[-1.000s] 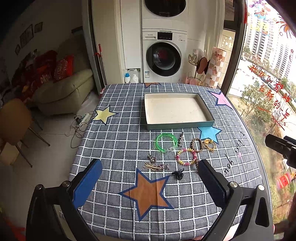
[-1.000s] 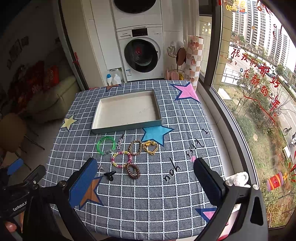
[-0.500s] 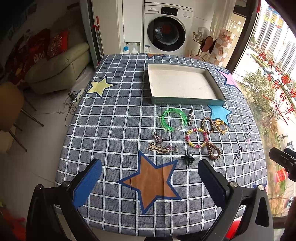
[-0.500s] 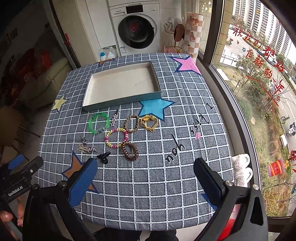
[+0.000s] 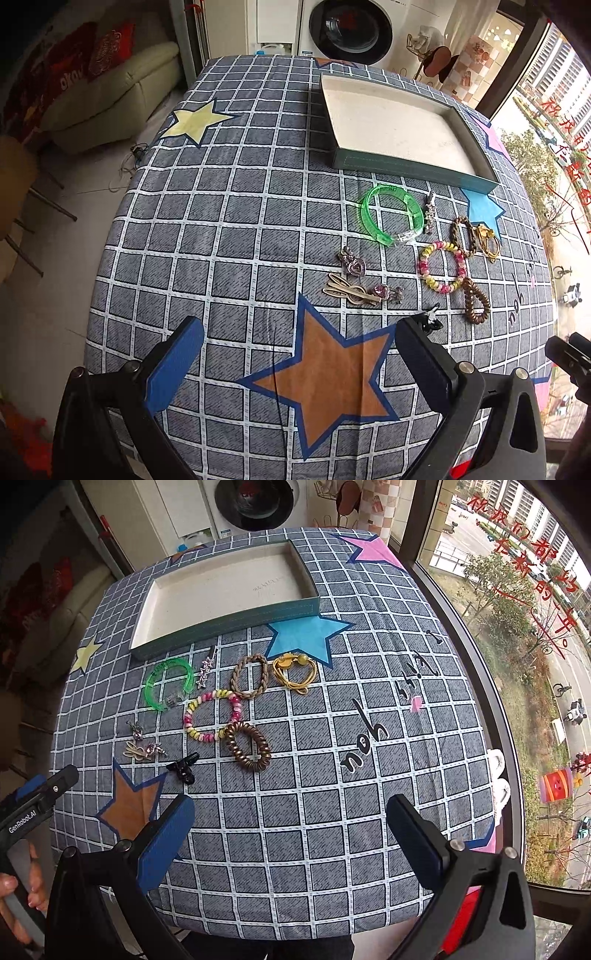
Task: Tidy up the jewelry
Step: 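Grasp the silver pink-heart charm with the left tool while the right tool grasps the brown coiled hair tie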
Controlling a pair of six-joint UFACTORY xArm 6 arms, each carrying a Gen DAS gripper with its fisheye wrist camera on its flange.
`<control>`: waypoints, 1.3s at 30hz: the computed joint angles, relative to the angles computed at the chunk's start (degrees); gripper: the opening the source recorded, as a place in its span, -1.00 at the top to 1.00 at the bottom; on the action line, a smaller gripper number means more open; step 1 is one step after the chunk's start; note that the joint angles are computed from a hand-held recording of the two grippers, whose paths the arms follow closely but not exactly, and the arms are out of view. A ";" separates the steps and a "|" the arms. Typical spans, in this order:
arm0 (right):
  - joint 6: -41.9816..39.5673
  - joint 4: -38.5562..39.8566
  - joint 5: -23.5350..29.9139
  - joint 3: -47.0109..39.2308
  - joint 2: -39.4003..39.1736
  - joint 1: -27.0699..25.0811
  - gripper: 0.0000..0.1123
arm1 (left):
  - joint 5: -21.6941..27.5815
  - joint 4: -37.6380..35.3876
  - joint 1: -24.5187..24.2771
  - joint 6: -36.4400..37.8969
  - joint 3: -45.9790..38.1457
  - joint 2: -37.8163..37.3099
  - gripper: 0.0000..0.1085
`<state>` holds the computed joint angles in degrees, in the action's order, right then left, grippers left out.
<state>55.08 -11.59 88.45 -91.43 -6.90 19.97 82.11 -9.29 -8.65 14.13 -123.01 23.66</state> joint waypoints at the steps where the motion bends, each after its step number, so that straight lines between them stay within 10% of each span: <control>1: -0.05 0.56 -0.70 0.90 -0.09 -0.42 -0.83 | -0.09 0.12 -0.17 -0.32 -0.32 0.68 -0.90; 24: -8.12 5.99 -14.51 11.98 2.89 -7.36 -0.60 | -2.81 1.49 -5.14 -4.19 -7.02 11.96 -0.51; 34: -10.10 2.21 -12.70 8.31 7.46 -4.54 0.03 | -6.58 3.62 -6.81 -1.02 -4.93 11.21 0.28; 39: -10.31 1.97 -12.43 5.21 10.00 -2.67 0.76 | -5.01 -0.38 -6.37 1.15 -5.44 11.26 0.51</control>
